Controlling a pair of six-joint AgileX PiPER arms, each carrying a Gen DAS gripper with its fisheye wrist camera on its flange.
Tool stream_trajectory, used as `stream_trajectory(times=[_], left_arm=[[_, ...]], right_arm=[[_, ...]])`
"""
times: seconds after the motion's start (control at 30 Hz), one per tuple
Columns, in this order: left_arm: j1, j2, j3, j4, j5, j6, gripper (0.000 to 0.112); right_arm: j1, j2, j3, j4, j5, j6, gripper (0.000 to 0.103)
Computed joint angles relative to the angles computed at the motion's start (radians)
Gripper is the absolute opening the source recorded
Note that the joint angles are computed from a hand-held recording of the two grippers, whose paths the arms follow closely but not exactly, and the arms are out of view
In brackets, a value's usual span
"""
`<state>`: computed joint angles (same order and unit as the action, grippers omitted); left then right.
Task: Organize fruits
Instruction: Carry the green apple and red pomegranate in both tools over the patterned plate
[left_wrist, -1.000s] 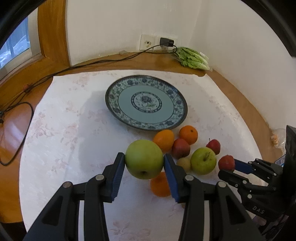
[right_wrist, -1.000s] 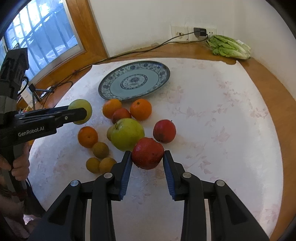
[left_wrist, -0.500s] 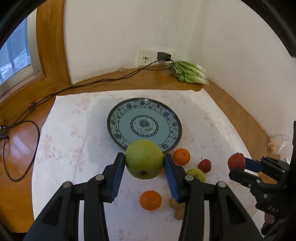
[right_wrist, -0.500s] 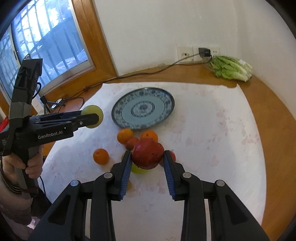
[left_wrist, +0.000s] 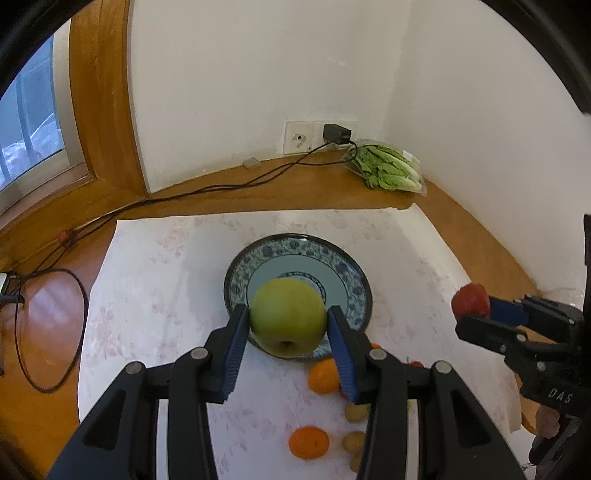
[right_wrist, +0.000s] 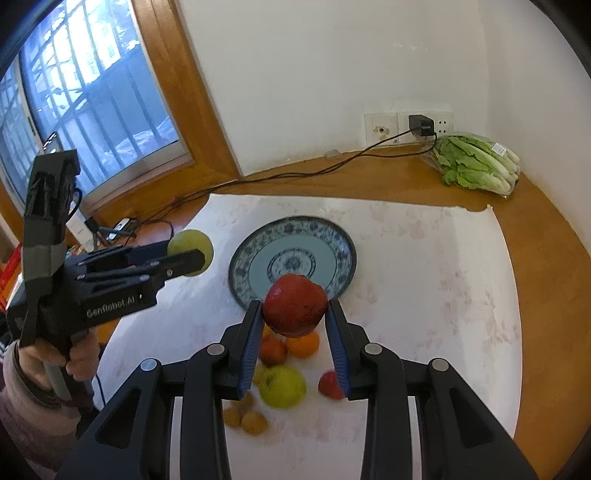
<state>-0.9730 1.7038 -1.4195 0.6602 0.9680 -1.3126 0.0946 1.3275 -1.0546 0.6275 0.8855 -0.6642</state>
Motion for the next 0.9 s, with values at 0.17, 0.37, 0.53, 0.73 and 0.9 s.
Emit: stream_trajectory(times=[0.17, 0.37, 0.53, 0.73, 0.9], left_arm=[[0.059, 0.026, 0.017, -0.036, -0.077, 0.032, 0.045], [0.124, 0.085, 0.016, -0.089, -0.16, 0.085, 0.045], [0.177, 0.154, -0.015, -0.106, -0.22, 0.123, 0.045], [0.226, 0.218, -0.063, -0.131, -0.253, 0.179, 0.045], [0.258, 0.252, -0.09, -0.167, -0.271, 0.217, 0.045]], right_arm=[[0.054, 0.084, -0.032, -0.007, -0.069, 0.025, 0.035], [0.092, 0.21, -0.081, 0.0, -0.115, 0.02, 0.035], [0.101, 0.315, -0.138, -0.005, -0.137, 0.036, 0.035], [0.124, 0.408, -0.212, -0.047, -0.168, 0.08, 0.035], [0.154, 0.467, -0.257, -0.101, -0.2, 0.113, 0.035]])
